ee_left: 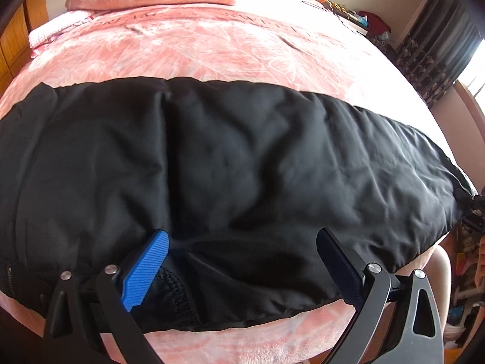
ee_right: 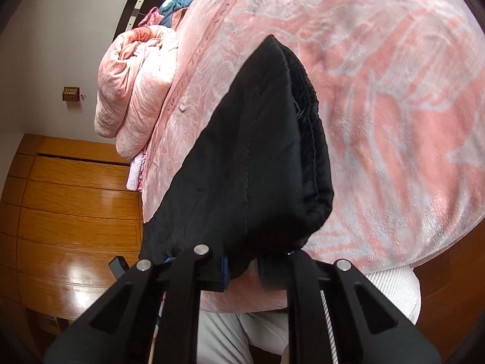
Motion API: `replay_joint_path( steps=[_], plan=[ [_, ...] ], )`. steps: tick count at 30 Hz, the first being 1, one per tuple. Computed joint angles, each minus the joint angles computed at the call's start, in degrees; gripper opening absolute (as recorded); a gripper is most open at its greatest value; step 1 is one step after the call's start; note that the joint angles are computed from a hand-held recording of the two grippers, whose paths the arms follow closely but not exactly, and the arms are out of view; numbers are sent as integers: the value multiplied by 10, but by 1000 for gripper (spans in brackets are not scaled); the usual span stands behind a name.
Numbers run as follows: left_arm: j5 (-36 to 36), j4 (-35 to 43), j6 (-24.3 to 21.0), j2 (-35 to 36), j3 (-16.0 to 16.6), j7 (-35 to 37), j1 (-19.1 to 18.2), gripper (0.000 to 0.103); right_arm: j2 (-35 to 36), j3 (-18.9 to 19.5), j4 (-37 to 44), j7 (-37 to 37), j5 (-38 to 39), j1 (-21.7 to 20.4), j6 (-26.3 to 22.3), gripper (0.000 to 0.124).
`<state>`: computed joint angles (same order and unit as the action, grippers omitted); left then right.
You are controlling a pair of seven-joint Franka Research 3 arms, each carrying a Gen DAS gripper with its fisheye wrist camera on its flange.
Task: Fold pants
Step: 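Grasp the folded end with the right tool and lift it over toward the left tool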
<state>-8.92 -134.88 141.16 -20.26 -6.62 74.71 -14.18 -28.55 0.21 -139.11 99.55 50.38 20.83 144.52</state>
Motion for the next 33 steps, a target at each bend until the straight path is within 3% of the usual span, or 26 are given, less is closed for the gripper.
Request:
replay_joint_path(
  steps=[5,8,11,13,16,19,22,27,33],
  plan=[
    [34,-4,32,-17,-11,-13,6,99,7,41,69,50,-120,-38,1,9],
    [1,-2,21,0,4,7,-17,99,18,73,87,132,-239,-79,-44,9],
    [51,-7,24,16,-23,-8,-2,99,42,59,65,171,-253,-76,-93,9],
    [74,-8,26,15,-29,-13,0,99,41,51,36,174,-243,-67,-82,10],
    [31,-8,25,9,-5,12,-14,99,23,50,23,173,-242,-60,-56,10],
    [-23,-17,24,-11,18,26,-18,99,18,70,51,176,-287,-61,-45,10],
    [-41,-37,28,-47,29,18,-7,99,31,99,104,180,-347,-59,-38,10],
    [-38,-65,27,-105,51,18,14,99,116,163,248,183,-496,-41,-72,10],
    [-20,-84,22,-141,68,-16,52,99,256,192,410,133,-584,37,-104,11]
  ],
)
